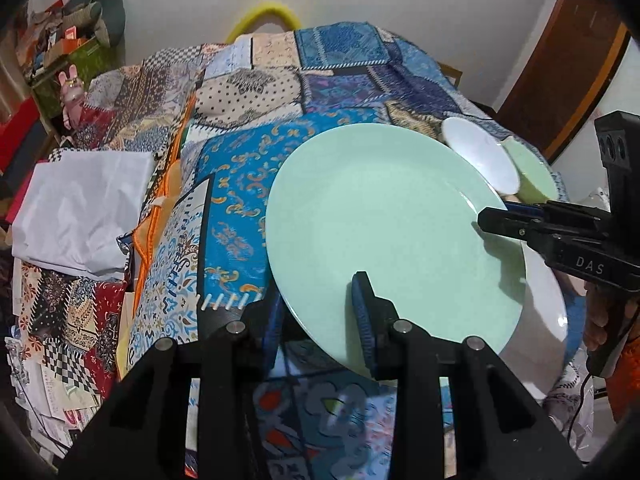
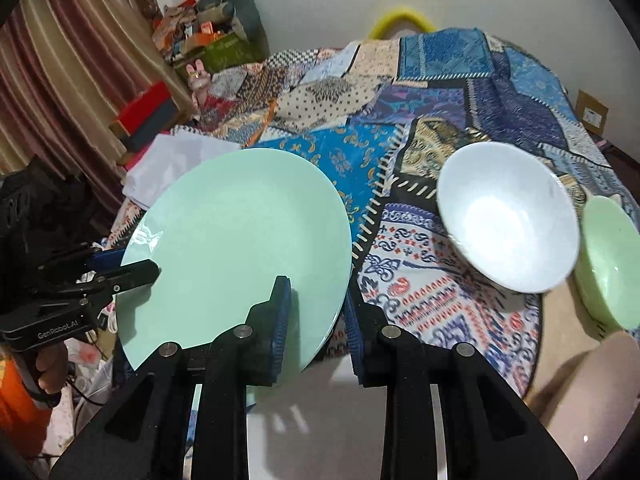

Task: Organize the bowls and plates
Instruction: 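Lift the mint green plate with the left tool and carry it toward the white plate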

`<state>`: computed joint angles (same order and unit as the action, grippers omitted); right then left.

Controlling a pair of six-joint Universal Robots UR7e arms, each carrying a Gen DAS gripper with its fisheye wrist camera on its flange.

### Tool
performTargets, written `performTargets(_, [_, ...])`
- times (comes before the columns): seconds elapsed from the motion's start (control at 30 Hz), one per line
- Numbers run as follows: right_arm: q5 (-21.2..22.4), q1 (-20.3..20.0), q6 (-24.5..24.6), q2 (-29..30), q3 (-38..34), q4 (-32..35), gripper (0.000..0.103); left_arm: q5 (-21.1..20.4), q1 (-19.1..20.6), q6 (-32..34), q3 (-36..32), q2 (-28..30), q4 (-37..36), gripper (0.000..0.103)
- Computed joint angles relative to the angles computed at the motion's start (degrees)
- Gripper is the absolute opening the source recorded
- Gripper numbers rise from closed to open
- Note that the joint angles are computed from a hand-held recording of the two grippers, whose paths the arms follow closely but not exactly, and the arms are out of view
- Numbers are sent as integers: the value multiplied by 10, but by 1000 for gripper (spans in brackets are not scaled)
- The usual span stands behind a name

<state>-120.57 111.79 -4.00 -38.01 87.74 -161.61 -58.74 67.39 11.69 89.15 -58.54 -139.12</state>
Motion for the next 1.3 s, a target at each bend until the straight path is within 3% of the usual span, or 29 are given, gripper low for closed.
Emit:
performTargets(0.73, [-26,26,10,-111,155,-109,24,-2,-83,-28,108,-71,-30,33])
performTargets(1.3, [-25,14,43,-153,233,-145,24,-20,-99,-55,149,-75,-17,33])
